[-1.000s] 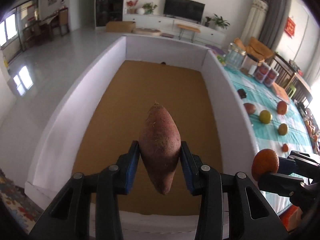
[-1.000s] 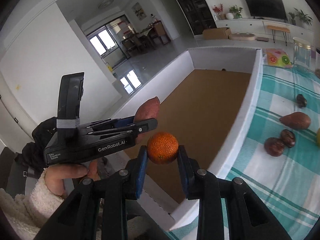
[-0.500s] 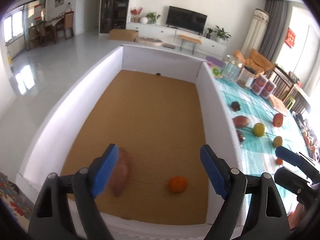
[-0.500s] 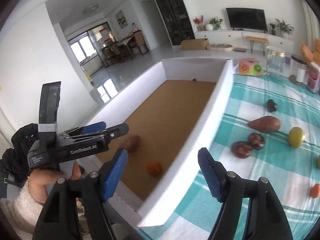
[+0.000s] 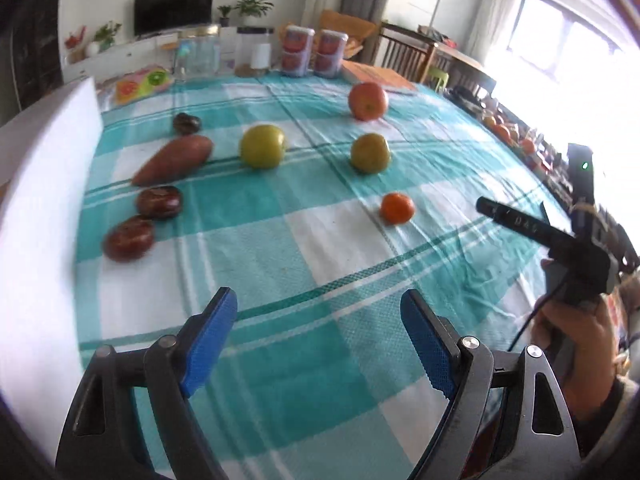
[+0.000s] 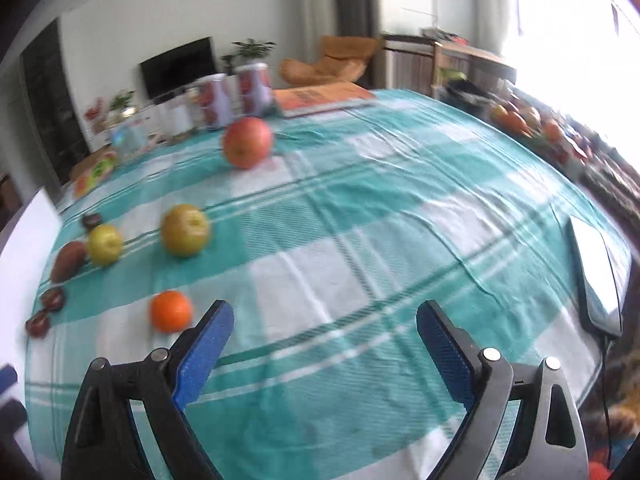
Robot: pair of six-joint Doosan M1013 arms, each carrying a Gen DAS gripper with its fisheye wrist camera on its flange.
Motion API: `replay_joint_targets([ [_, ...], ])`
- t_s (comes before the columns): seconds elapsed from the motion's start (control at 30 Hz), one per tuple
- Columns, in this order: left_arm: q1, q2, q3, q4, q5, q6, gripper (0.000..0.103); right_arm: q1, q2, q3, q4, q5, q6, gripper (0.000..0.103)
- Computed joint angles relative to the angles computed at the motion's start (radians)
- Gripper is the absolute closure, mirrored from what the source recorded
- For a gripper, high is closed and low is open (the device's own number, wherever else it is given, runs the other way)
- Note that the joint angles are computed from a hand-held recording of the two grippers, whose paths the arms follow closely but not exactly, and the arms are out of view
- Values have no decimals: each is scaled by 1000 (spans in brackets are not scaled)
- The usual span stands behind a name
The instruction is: Organize fruits
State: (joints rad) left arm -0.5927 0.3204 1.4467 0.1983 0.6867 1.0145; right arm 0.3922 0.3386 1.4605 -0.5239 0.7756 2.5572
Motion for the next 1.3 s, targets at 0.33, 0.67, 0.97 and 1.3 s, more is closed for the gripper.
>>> replay_joint_targets([
  [0.33, -22, 72, -43, 128, 46, -43, 17, 20, 59, -52, -39, 157, -47, 8],
  [0.67, -31, 92, -67, 151, 78, -37, 12, 5, 55, -46, 17, 142, -57, 0],
  [0.97, -32, 93, -68, 153, 82, -40, 11, 3, 57, -52, 30, 153, -64, 0],
  [1.3, -32, 93, -68, 153, 82, -40, 11, 3, 57, -52, 30, 152, -65, 0],
])
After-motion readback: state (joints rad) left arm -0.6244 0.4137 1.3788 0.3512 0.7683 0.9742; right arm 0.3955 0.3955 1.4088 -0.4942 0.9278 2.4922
